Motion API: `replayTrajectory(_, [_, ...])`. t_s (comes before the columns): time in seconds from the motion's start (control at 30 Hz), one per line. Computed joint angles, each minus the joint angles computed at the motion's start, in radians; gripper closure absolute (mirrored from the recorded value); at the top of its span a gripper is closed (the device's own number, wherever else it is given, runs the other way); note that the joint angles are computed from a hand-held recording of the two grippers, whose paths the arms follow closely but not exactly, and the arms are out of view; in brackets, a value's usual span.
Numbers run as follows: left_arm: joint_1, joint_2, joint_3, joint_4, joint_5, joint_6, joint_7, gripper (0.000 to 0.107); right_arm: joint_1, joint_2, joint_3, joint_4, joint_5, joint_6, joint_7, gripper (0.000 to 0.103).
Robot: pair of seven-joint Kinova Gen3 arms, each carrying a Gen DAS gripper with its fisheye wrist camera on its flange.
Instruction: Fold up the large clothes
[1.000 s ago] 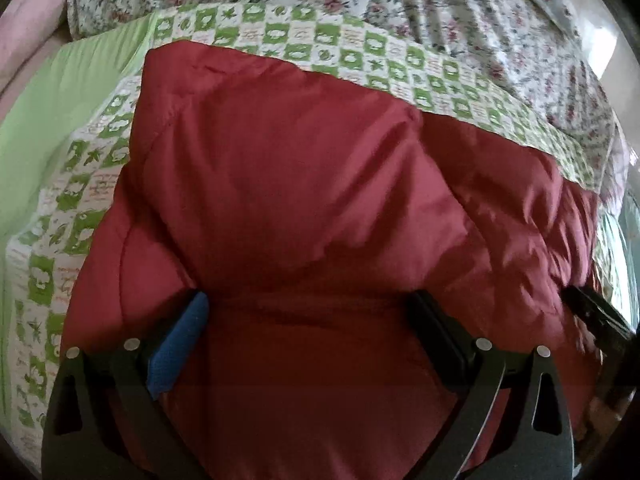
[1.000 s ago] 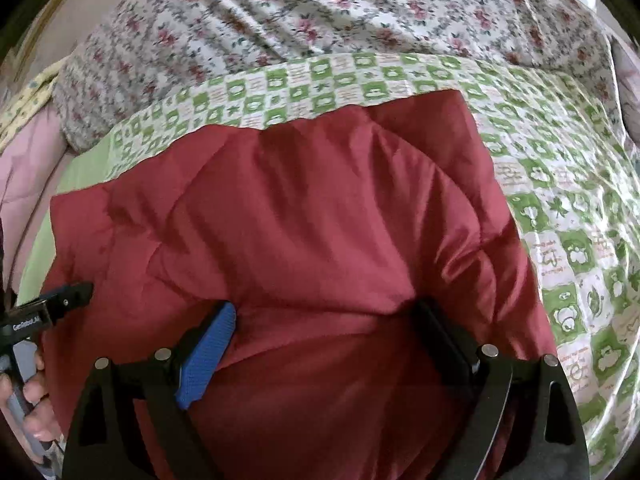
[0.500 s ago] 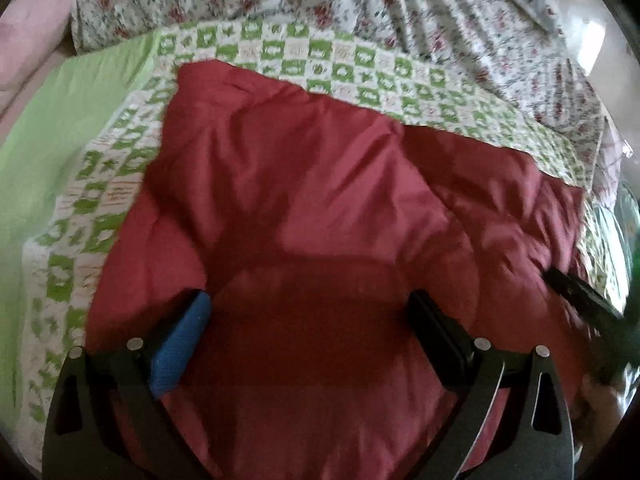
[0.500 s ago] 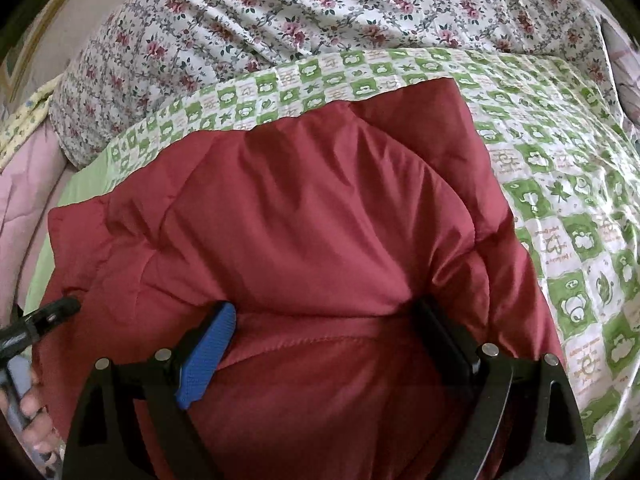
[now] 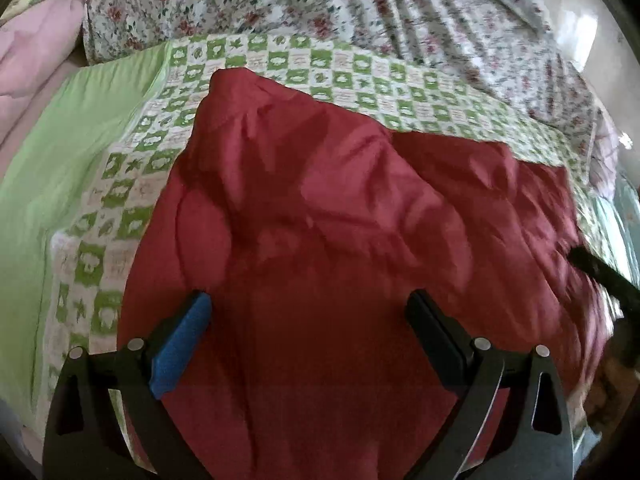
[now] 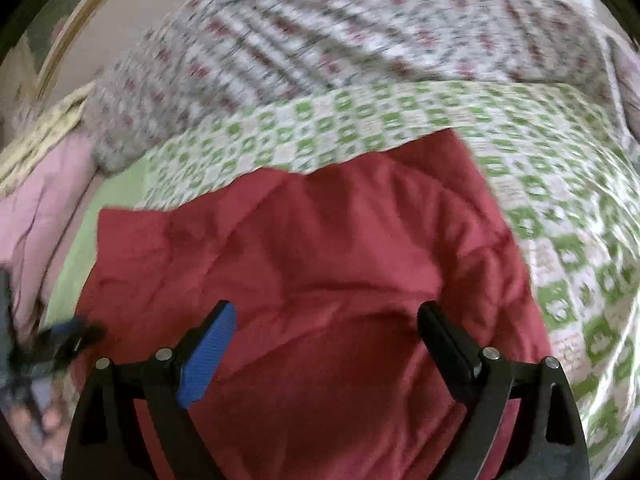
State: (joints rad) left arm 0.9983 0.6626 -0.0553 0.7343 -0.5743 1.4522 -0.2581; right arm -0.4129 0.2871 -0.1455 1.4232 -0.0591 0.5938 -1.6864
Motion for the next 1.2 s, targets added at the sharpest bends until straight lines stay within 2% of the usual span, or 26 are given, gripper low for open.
replayTrajectory(0.1, [-0.084, 0.024, 0.019, -0.055, 0.059, 0.011, -0.054, 0.009, -0.059, 0.076, 0.048, -0.134, 0.087, 0.122, -0.042, 0.01])
replayTrajectory(0.23, [-0.162, 0.103, 0.022, -0.199, 0.138, 0.091, -0.142, 0.009, -0.042, 0.17, 0.054, -0.29, 0.088, 0.252, -0.053, 0.009])
replayTrajectory(0.33, [-0.194, 0.132, 0.011, -0.246, 0.182, 0.113, -0.163, 0.008, -0.005, 0.217, 0.041, -0.343, 0.046, 0.288, -0.038, 0.008])
replayTrajectory(0.53, [-0.234, 0.141, 0.0, -0.264, 0.243, 0.115, -0.162, 0.004, 0.025, 0.229, 0.036, -0.352, -0.009, 0.287, -0.054, 0.007])
replayTrajectory(0.63, [-0.198, 0.1, -0.015, -0.206, 0.221, 0.09, -0.159, 0.005, 0.053, 0.169, 0.014, -0.261, -0.051, 0.212, -0.037, 0.008])
replayTrajectory(0.73, [-0.145, 0.028, -0.02, -0.081, 0.18, 0.019, -0.127, 0.005, 0.067, 0.098, 0.002, -0.157, -0.071, 0.137, -0.014, 0.008])
replayTrajectory(0.97, [0.03, -0.072, 0.0, 0.092, 0.018, -0.057, 0.002, 0.005, 0.108, -0.065, -0.043, 0.075, -0.16, 0.006, 0.094, 0.008])
replayTrajectory(1.1, [0.091, -0.101, 0.028, 0.138, -0.04, -0.078, 0.075, 0.005, 0.095, -0.148, -0.056, 0.188, -0.196, -0.042, 0.162, 0.008])
replayTrajectory(1.17, [0.11, -0.093, 0.037, 0.129, -0.061, -0.067, 0.089, 0.007, 0.078, -0.177, -0.062, 0.224, -0.174, -0.053, 0.173, 0.013])
replayTrajectory(1.2, [0.119, -0.089, 0.041, 0.127, -0.067, -0.061, 0.096, 0.012, 0.05, -0.188, -0.05, 0.238, -0.14, -0.053, 0.158, 0.014])
